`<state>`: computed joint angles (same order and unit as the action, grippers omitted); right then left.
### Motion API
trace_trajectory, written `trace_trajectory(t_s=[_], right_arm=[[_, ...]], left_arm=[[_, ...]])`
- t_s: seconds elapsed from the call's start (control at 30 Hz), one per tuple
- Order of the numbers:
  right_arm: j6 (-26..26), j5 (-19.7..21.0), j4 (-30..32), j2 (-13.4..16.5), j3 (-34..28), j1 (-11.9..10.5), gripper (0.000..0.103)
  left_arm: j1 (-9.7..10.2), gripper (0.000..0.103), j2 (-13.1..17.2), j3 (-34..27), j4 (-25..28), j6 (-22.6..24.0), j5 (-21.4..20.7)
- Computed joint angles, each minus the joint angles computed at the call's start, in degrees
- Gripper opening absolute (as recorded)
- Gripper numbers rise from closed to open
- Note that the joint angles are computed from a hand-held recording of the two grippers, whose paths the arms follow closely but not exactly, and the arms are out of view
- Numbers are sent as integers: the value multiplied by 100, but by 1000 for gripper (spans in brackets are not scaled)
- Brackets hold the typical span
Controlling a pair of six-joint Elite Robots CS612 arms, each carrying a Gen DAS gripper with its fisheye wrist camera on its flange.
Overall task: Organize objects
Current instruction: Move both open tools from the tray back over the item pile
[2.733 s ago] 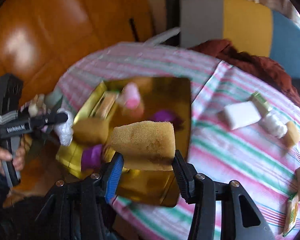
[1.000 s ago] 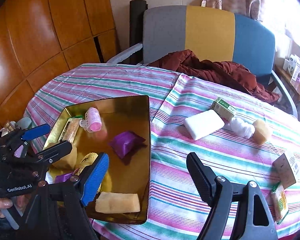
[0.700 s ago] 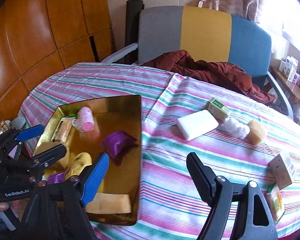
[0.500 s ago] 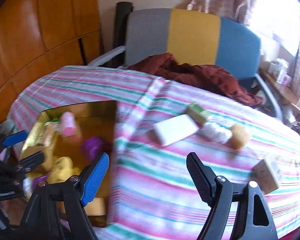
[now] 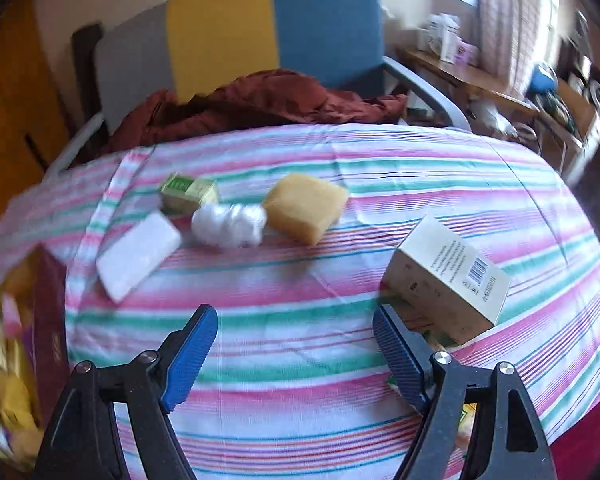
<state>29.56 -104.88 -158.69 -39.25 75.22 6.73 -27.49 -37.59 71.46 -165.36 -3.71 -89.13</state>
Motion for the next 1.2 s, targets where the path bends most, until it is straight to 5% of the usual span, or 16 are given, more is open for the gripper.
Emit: trace_trajectory(t_s=[0.4, 0.9, 1.2], right_arm=[[921, 255, 657, -79, 88, -142, 82], [499, 488, 917, 20, -101, -113, 82], [244, 584, 889, 50, -164, -82, 82]], left_arm=[[-60, 84, 53, -95, 257, 55, -10], [-101, 85, 113, -338, 381, 369, -136], [-205, 85, 366, -1017, 729, 836, -272]])
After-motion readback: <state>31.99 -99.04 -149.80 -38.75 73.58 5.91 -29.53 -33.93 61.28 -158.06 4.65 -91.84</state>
